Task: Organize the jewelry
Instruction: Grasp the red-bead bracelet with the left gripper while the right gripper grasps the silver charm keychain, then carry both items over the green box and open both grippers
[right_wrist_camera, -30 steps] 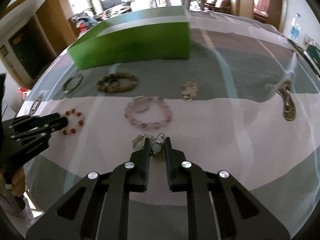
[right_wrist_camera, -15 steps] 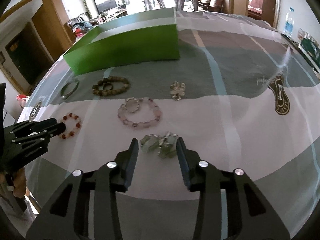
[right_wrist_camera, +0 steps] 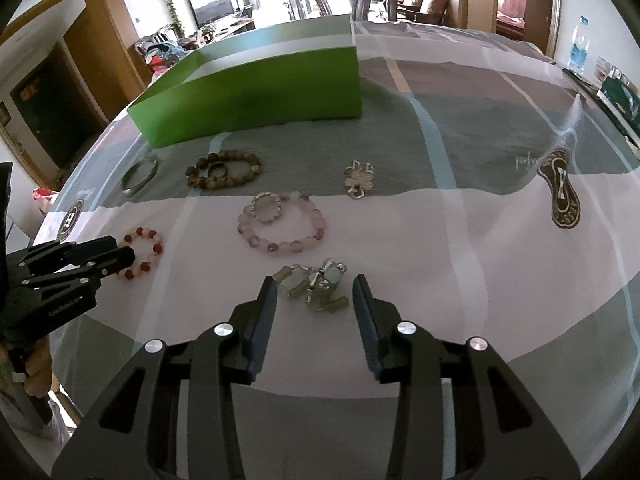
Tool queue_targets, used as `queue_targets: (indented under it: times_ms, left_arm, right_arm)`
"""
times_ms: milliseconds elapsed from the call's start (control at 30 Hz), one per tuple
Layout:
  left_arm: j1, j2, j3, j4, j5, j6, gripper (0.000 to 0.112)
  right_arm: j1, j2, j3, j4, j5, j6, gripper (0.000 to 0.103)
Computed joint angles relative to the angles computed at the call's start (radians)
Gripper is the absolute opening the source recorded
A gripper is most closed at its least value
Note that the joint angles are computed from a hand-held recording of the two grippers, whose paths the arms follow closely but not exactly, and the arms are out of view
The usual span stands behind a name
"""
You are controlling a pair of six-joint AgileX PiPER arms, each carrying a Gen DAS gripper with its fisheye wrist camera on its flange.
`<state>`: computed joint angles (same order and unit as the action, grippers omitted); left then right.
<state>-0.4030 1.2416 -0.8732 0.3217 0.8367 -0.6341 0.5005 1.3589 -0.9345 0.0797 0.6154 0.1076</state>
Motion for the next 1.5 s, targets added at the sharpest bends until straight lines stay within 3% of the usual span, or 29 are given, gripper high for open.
queue_targets:
  times_ms: [167, 367, 433, 467, 500, 900, 1167, 1300, 1400, 1500]
  left_arm:
    - [0.003, -0.001, 0.000, -0.006, -0.005, 0.008, 0.031]
    - [-0.004, -0.001, -0.002, -0.011, -0.011, 0.018, 0.016]
    - [0.000, 0.002, -0.005, -0.016, -0.013, 0.025, 0.008]
    - [0.002, 0.004, -0.007, -0.018, -0.013, 0.028, 0.008]
    - [0.004, 0.006, -0.008, -0.020, -0.014, 0.029, 0.008]
    - [-0.011, -0.071, -0.100, 0.027, 0.035, 0.030, 0.008]
    - [0.066, 0.004, -0.353, 0.036, 0.077, 0.162, 0.008]
    - [0.161, 0.142, -0.555, -0.029, 0.094, 0.253, 0.008]
    - [0.195, 0.270, -0.704, 0.001, 0.114, 0.247, 0.008]
    - [0.262, 0.396, -0.843, -0.078, 0.143, 0.295, 0.008]
  right_arm:
    - [0.016, 0.014, -0.007, -0.069, -0.003, 0.071, 0.039]
    - [0.037, 0.022, -0.005, -0.103, -0.016, 0.099, 0.039]
    - [0.038, 0.024, -0.005, -0.072, -0.017, 0.058, 0.024]
    - [0.041, 0.026, -0.005, -0.065, -0.016, 0.050, 0.016]
    - [0.041, 0.025, -0.003, -0.059, -0.018, 0.044, 0.015]
    - [0.007, -0.071, -0.089, -0.021, 0.008, -0.040, 0.010]
    - [0.019, 0.071, -0.398, -0.009, 0.071, -0.143, 0.010]
    - [0.005, 0.254, -0.652, -0.008, 0.134, -0.131, 0.010]
    - [0.010, 0.454, -0.910, -0.069, 0.228, -0.067, 0.010]
    - [0.008, 0.610, -1.100, -0.079, 0.326, -0.035, 0.010]
